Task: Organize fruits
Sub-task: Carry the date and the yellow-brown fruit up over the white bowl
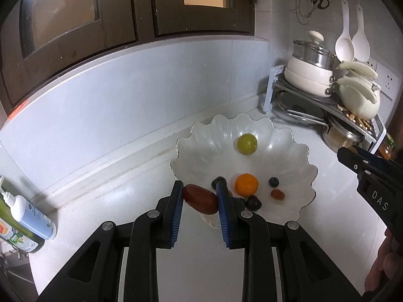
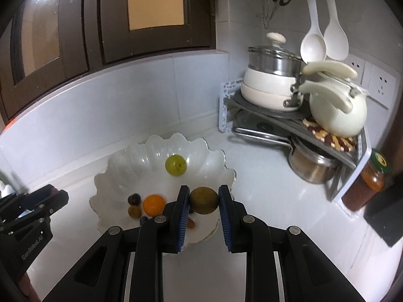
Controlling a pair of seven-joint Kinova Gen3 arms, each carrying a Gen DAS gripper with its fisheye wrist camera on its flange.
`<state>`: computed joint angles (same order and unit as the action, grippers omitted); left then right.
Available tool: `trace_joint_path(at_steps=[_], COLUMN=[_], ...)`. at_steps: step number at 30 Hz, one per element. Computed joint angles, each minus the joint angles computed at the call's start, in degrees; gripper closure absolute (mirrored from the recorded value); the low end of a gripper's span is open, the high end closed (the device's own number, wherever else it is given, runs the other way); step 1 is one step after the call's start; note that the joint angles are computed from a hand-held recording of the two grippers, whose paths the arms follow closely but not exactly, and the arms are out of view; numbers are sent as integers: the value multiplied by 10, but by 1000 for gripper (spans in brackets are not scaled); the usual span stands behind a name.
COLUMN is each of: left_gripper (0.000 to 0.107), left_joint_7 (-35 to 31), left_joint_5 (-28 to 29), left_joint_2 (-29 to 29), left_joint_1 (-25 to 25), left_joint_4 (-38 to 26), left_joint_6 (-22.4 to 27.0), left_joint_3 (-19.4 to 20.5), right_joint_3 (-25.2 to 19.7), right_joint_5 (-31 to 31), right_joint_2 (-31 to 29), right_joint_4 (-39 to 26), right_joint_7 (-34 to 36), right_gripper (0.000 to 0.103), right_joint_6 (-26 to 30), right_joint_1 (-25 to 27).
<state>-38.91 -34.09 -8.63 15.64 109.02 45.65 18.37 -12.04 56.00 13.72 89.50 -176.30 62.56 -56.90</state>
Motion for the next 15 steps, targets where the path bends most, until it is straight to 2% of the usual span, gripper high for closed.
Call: trace_joint_path(at_steps=[15], left_gripper=[80], left_joint_7=[4], left_joint_5=[-15], left_joint_2=[54], left_joint_1=[19], left_joint_4=[-52], left_joint_6=[-9], left_joint_3=[-27], right_joint_3=[20], right_joint_5=[-45], right_joint_2=[9], right_joint_4=[-29], right_joint_7=[106], right_gripper=[78], right_joint_6=[-64], right_joint_1=[50])
